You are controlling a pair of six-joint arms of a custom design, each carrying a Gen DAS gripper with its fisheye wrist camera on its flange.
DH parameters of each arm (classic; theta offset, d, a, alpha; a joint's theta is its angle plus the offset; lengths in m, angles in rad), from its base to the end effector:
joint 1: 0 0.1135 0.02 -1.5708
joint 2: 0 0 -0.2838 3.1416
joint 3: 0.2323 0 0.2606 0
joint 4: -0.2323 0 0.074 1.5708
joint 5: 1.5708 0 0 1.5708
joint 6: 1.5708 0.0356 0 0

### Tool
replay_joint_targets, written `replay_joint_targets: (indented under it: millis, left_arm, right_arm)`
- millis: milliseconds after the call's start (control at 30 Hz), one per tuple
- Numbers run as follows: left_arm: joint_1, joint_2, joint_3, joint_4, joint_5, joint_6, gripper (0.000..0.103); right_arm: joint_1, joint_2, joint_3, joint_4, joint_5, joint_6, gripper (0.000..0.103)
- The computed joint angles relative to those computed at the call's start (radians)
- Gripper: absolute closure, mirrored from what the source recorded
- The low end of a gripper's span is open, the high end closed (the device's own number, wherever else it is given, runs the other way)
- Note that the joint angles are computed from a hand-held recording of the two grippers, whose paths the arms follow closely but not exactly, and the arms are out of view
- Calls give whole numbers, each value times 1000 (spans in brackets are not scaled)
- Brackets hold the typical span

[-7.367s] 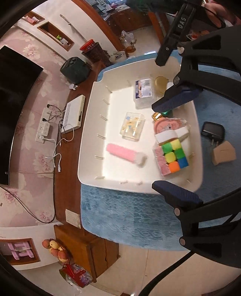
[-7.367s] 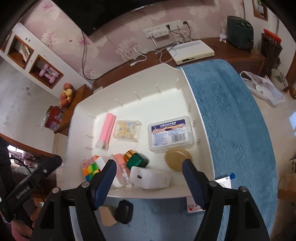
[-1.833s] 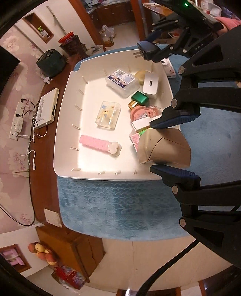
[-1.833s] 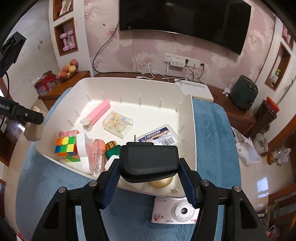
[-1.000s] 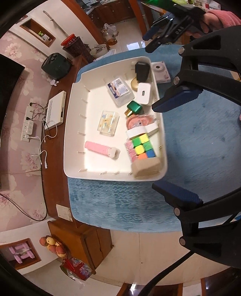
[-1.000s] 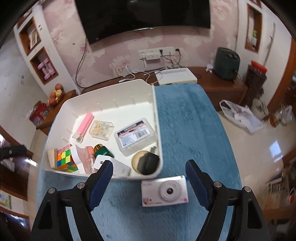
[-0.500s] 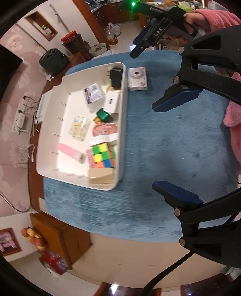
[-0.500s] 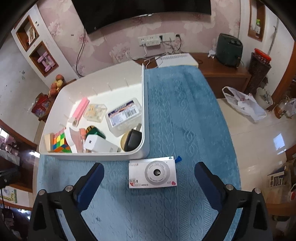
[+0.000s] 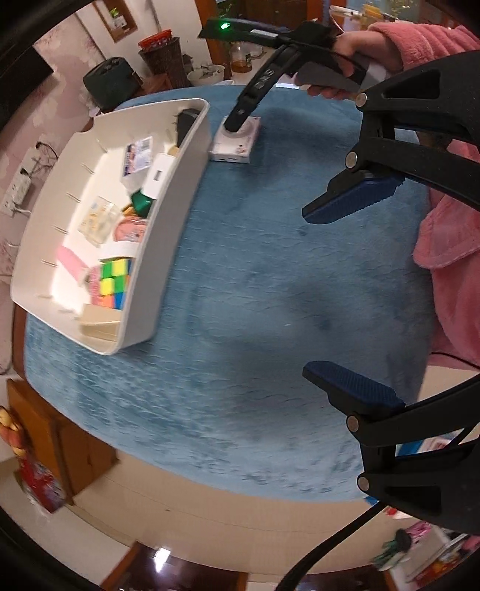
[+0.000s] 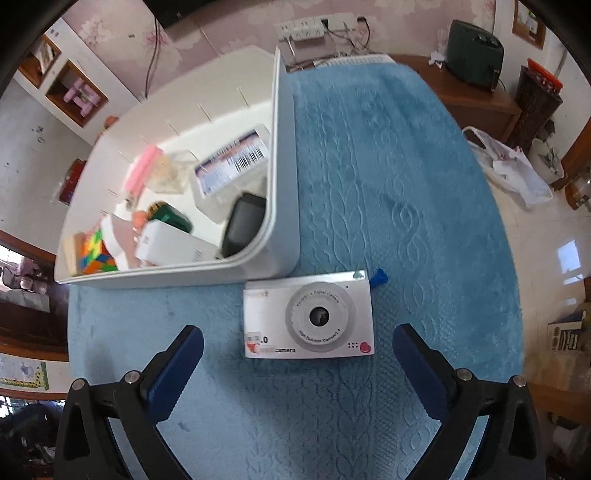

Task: Organize rigid objects
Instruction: 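Lower the right tool onto the white 'Forest' toy and close it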

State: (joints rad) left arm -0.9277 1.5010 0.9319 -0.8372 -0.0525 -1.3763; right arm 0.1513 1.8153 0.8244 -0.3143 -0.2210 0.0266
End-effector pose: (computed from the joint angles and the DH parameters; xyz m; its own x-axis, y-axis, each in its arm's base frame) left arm 0.1599 -0.2102 0.2024 -0.8934 -0.4417 -0.0824 -0.4270 0.8916 -0.1507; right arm 0.3017 0.0539 0.1047 -0.9590 -0.1200 -0.2568 -0.1785 0.9594 0.2184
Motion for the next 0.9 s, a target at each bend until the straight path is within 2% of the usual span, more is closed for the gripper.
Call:
replay_joint_targets:
  millis: [400,600,900]
  left_arm:
    - [-148,34,12,-28,59,-264,23]
    - [-150,55,37,-58,73,-278,23]
    - [-133,65,38,-64,96,-257,23]
  right_arm:
    - [36,129,55,9,68,-11,0]
    - [41,168,67,15,83,-19,0]
    - [110,195,77,26,197,32,0]
